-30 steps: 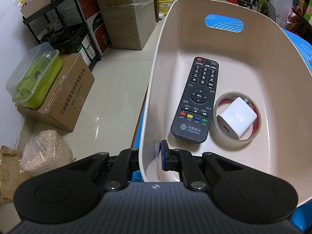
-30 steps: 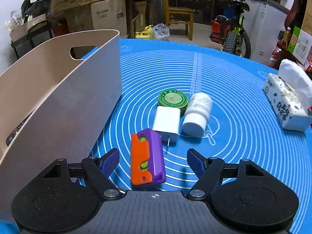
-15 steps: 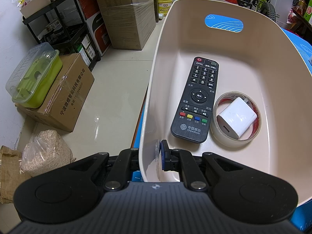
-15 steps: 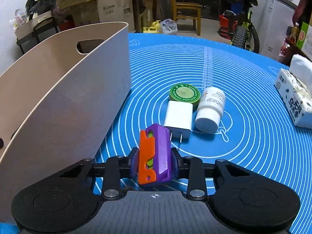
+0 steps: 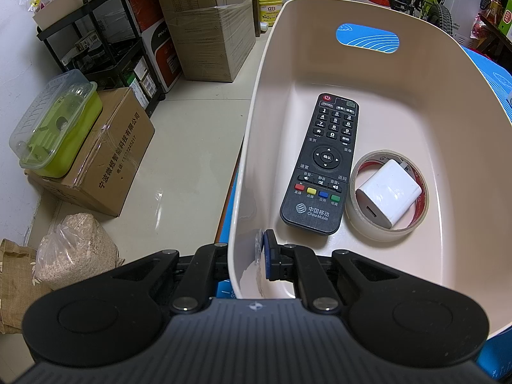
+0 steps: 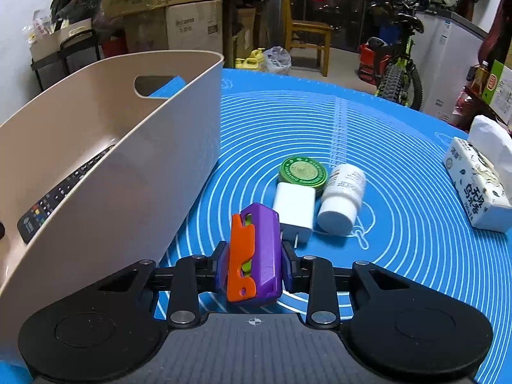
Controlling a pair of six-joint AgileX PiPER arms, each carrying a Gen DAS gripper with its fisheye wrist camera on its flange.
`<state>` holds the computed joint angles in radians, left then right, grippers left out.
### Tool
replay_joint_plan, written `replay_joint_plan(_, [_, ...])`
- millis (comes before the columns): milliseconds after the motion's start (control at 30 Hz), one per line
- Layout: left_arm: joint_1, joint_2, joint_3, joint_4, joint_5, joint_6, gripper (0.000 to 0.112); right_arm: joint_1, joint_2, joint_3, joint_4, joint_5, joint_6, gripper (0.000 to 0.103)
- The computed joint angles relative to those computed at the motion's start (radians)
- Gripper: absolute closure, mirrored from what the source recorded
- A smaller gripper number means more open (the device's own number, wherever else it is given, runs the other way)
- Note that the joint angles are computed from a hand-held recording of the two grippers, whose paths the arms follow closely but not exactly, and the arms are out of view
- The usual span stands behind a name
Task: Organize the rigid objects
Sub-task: 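Carry the orange-purple toy into the basket and release it beside the remote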
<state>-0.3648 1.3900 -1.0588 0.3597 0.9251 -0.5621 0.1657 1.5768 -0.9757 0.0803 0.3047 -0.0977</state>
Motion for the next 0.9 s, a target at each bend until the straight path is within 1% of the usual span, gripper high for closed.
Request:
replay_joint_plan(300, [0.0, 0.002, -0.003, 0.001, 0.004, 0.0, 0.1, -0.012, -0.081, -0.015, 0.013, -0.015, 0.025, 0.062])
replay_joint_plan(500, [-0.001, 0.002, -0.003, 0.001, 0.005, 0.0, 0.1, -0.022, -0.141, -0.045, 0.105, -0.018, -0.049, 0.062])
replay_joint_plan(567, [0.0, 0.002, -0.003, 0.001, 0.005, 0.0, 0.1, -0.012, -0.151, -0.076, 0.09, -0.01, -0.032, 0.062])
replay_joint_plan(833, [0.0, 0.001, -0.003, 0.0, 0.004, 0.001, 0.1, 0.084, -0.113, -0.235, 0.07, 0.054, -0.011, 0.062])
replay_joint_plan(900, [0.0, 0.001, -0.003, 0.0, 0.004, 0.001, 0.1, 0.125, -0.087, -0.276, 0.031, 0.076, 0.023, 0.062])
